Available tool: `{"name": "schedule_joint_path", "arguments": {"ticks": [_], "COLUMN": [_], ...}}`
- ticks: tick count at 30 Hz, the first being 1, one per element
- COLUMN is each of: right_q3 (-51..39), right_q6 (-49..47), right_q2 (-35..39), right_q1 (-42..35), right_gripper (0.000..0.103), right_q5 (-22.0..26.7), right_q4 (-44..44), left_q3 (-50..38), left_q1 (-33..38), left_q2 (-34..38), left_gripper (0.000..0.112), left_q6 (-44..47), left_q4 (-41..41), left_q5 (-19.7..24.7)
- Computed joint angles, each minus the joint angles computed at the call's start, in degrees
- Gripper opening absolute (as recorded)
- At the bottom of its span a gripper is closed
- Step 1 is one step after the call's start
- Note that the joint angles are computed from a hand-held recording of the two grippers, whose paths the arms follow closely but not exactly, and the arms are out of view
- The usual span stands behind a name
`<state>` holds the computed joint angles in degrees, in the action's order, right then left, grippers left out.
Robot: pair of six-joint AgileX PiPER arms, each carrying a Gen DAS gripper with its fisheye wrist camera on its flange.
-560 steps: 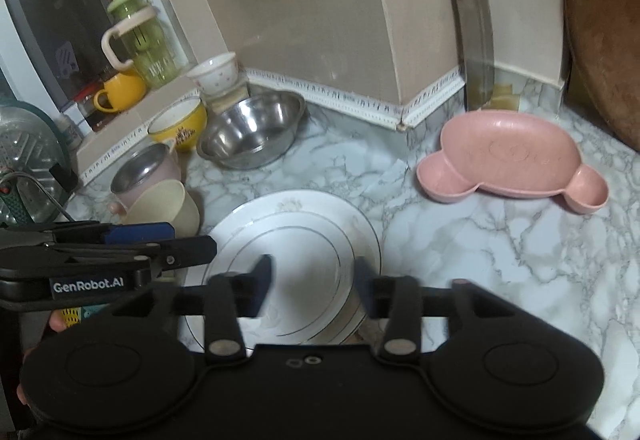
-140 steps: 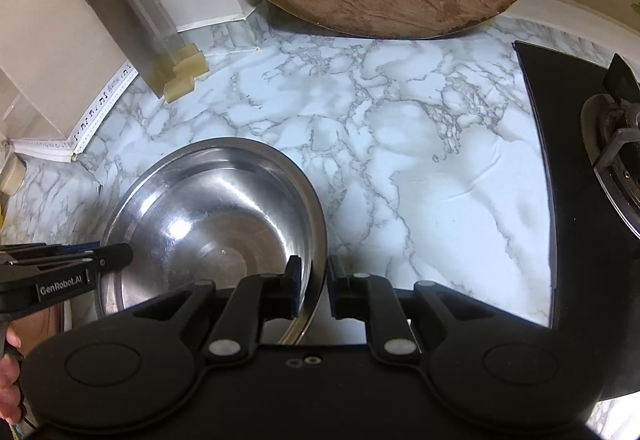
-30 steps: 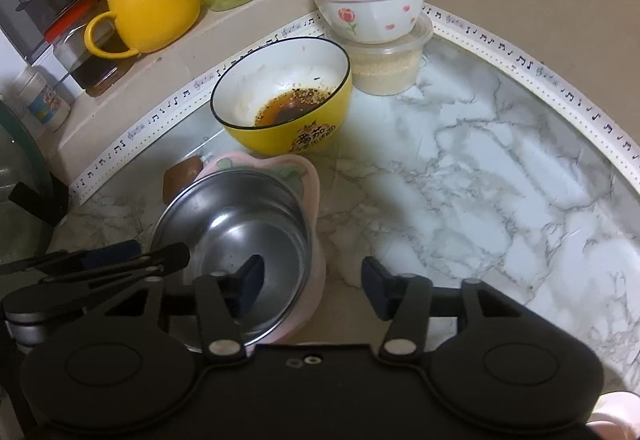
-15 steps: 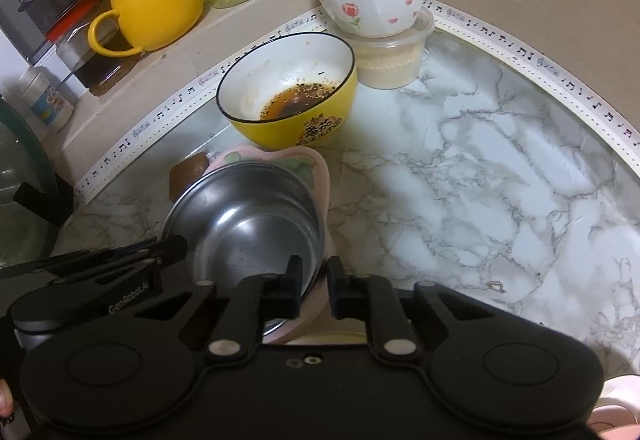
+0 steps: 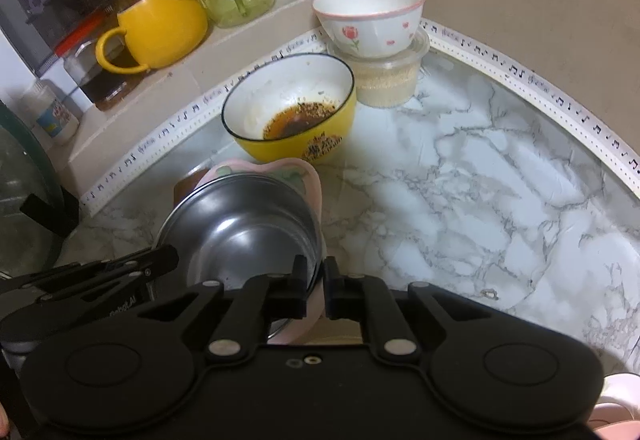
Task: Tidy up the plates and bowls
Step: 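Lift the pink-handled pot with the left tool and carry it over the plate stack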
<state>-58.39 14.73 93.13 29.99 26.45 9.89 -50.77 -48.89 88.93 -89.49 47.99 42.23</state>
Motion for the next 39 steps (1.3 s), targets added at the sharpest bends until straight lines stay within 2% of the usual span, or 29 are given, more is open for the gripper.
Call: {"name": "schedule_joint_path", "arguments": {"ticks": [13,19,24,27,32,39], "right_q3": [0.68,3.77,6.84,9.00,11.14,12.82], "right_q6": [3.05,1.93,-2.73,-7.52,-18.38,-42.00], "right_q2": [-8.33,-15.24,-22.53,-27.16,-33.77,-39.29], "right_q1": [-0.19,-3.46,-9.26,-14.48,-27.34,-54.53], "right_gripper": [0.009,0.009,0.009,0.009,0.009,0.009], "right_q5": [3.80,5.81,9.29,11.92,17.60,29.23], "right_q4": [-4.24,-4.65,-2.26,0.56,6.86,20.28], "left_q3": [-4.51,-10.47,-18.47,-23.64,-33.07,-49.64], "left_q1": [-6.54,-12.18,-16.71,-19.36,-23.20,-27.74], "left_q2": [-4.32,-2.38,1.87,5.14,11.63,22.44], "left_gripper": [0.005,0.005,0.005,0.005,0.006,0.006], "left_q6": [1.52,2.08,4.29,5.79,8.63,14.99], "left_q4": [-0.72,-0.85,-2.07,-2.82,-3.72,-5.91], "left_q5": [8.24,12.92,16.20,17.51,18.99,21.85]}}
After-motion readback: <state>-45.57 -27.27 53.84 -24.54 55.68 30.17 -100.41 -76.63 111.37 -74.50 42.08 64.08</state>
